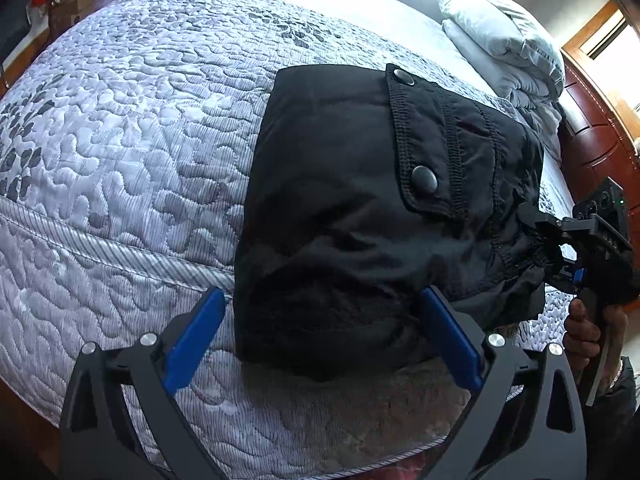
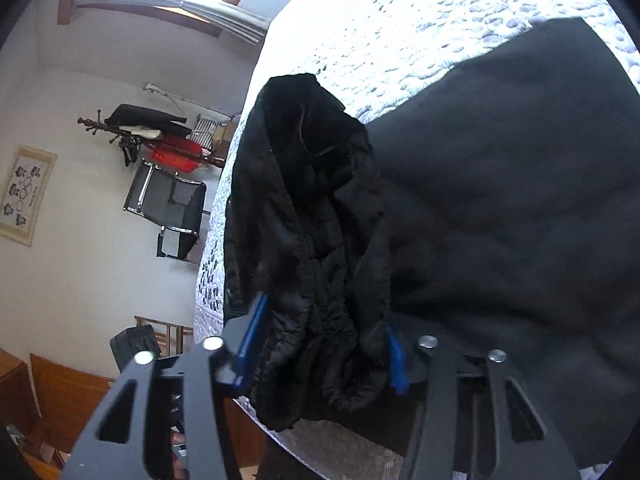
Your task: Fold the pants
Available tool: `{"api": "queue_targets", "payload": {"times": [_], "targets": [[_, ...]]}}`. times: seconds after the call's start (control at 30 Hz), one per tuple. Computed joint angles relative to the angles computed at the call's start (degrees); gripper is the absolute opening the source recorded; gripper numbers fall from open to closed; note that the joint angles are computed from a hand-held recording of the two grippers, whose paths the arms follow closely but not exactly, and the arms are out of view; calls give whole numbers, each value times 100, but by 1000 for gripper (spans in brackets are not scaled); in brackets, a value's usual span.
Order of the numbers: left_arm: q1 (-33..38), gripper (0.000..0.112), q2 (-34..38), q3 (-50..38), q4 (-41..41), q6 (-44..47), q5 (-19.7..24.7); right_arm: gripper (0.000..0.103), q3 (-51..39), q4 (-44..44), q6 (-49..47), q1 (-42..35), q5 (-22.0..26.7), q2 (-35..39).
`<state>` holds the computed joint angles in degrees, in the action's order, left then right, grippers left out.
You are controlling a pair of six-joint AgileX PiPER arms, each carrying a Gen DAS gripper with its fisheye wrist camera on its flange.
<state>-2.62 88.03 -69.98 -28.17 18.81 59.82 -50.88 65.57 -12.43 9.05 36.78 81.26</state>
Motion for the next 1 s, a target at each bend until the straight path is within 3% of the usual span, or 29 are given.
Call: {"api": "queue_targets", "payload": {"times": [0.13, 0.23, 0.53, 1.0], "targets": [[14, 99, 42, 18, -51, 11, 6, 28, 10, -114, -25, 51, -41, -63], [30, 100, 65, 15, -69, 13, 27, 25, -39, -286, 37, 155, -114, -142], [556, 99, -54, -49, -501, 101, 527, 21, -77, 576, -472, -53, 311, -355], [957, 99, -648, -279, -624, -31, 1002, 20, -475, 239, -40, -743, 1261, -1145]]}}
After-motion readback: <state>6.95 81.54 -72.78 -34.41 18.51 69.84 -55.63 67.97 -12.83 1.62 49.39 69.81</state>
